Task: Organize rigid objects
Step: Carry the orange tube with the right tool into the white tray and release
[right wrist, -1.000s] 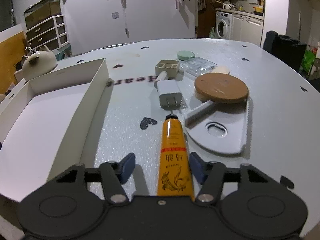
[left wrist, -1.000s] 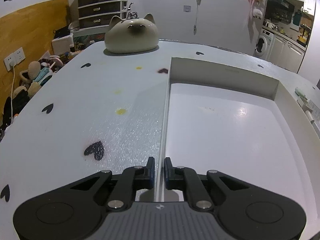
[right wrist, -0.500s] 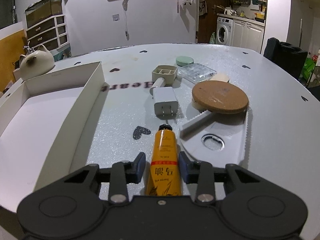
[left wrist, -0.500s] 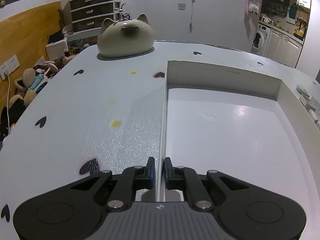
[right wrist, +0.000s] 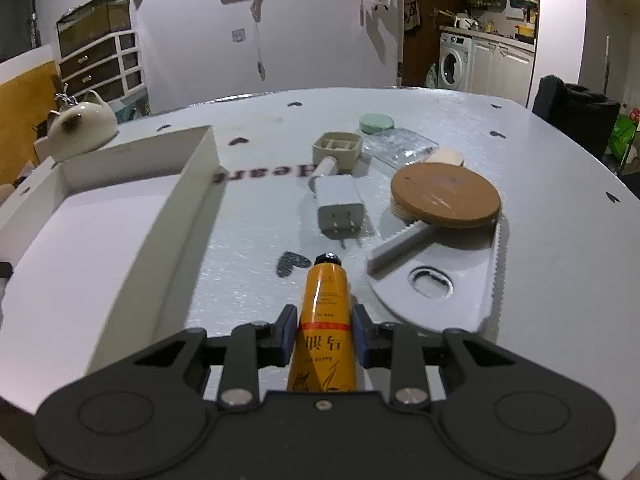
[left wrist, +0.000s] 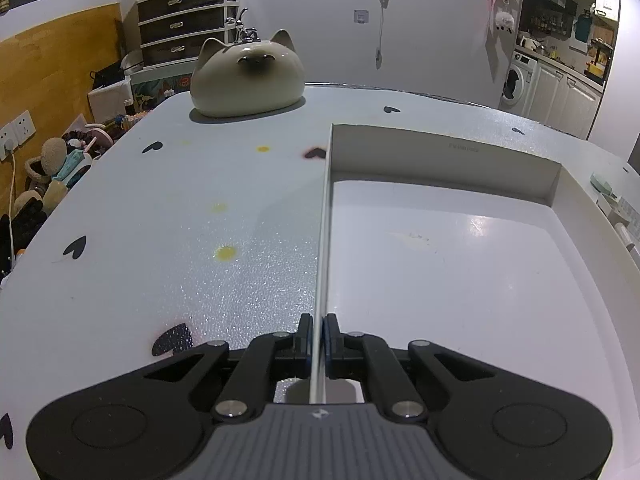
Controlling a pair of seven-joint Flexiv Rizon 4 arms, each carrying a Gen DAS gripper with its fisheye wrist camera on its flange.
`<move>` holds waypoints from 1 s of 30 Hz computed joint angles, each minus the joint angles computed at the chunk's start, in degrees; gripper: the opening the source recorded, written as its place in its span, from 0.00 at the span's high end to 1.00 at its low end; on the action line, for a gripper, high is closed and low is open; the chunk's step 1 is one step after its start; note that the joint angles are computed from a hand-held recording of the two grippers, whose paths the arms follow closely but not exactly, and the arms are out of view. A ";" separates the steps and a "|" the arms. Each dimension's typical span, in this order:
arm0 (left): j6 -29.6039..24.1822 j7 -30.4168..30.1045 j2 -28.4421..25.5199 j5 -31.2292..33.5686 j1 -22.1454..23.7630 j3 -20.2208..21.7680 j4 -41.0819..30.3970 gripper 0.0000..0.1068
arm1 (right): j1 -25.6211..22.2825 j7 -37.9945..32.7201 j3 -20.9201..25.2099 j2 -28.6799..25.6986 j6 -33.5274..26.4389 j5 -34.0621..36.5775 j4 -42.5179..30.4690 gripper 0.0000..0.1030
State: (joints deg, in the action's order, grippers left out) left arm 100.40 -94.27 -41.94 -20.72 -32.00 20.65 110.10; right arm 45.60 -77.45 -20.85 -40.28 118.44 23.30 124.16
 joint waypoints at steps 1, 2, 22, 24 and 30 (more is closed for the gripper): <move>0.09 -0.07 0.04 0.02 0.13 -0.16 0.03 0.95 | -0.34 0.08 0.60 0.37 0.73 -0.06 0.23 0.71; 0.18 -0.20 0.07 -0.02 0.27 -0.35 0.06 0.95 | -1.20 0.16 1.67 0.98 1.34 -0.40 0.38 0.71; 0.65 0.36 -0.02 -0.86 -0.13 -0.09 0.34 0.95 | -7.43 3.69 10.84 1.23 -12.90 -14.78 -19.33 0.71; 0.66 0.35 -0.05 -0.92 -0.25 0.03 0.33 0.95 | -7.95 5.82 11.83 -0.75 -15.95 -17.56 -22.98 0.71; 0.87 0.56 -0.11 -1.02 -0.28 0.02 0.41 0.95 | -10.08 10.64 15.44 -6.40 -24.75 -25.16 -33.68 0.71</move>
